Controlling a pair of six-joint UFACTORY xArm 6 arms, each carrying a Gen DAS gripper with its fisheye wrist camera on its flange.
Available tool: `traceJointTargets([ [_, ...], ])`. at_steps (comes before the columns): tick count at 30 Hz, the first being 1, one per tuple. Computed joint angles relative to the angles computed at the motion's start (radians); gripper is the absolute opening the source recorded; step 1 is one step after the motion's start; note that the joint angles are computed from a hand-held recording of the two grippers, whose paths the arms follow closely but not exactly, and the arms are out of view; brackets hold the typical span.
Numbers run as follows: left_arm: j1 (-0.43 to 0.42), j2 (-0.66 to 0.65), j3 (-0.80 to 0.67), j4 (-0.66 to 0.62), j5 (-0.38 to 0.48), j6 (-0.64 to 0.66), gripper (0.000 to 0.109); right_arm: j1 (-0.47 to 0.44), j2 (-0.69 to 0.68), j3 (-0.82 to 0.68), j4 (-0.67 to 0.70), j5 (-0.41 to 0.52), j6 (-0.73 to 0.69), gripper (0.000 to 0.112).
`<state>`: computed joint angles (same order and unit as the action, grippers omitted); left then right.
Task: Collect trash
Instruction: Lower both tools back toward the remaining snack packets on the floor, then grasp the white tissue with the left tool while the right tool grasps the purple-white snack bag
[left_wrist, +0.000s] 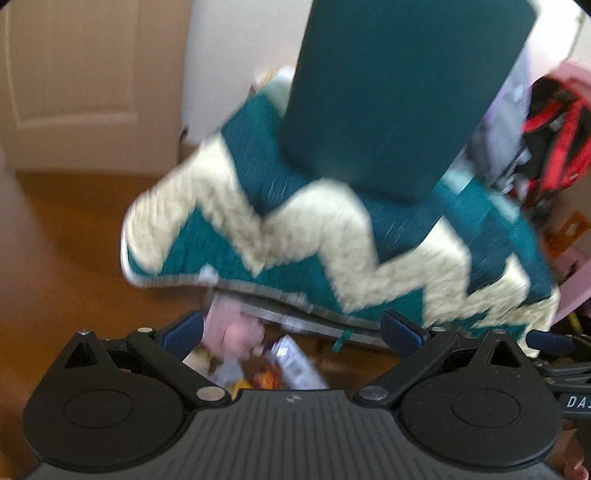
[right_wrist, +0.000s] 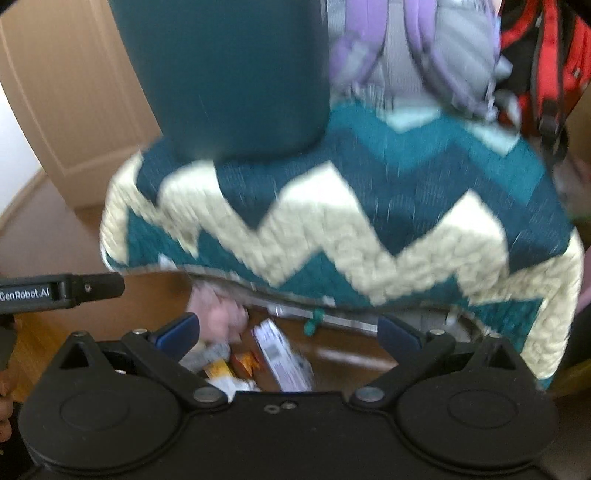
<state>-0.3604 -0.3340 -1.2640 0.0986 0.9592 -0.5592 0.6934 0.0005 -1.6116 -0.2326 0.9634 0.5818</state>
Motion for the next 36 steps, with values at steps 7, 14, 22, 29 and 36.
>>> traceJointTargets([
  [7,0.002,0.060,0.124,-0.092,0.055,-0.058,0.103,-0.049,0.081,0.071,0.109,-0.043,-0.068,0.102],
  [14,-0.001,0.166,0.201,-0.149,0.061,-0.061,0.103,-0.079,0.199,0.086,0.198,-0.069,-0.141,0.101],
  [22,-0.014,0.285,0.278,-0.311,0.005,0.002,0.102,-0.100,0.389,0.012,0.266,-0.061,-0.236,0.096],
  [29,-0.001,0.361,0.332,-0.429,-0.066,0.010,0.102,-0.093,0.539,-0.087,0.322,-0.063,-0.295,0.095],
  [36,-0.011,0.412,0.362,-0.441,-0.173,0.039,0.089,-0.082,0.663,-0.202,0.337,-0.046,-0.326,0.092],
])
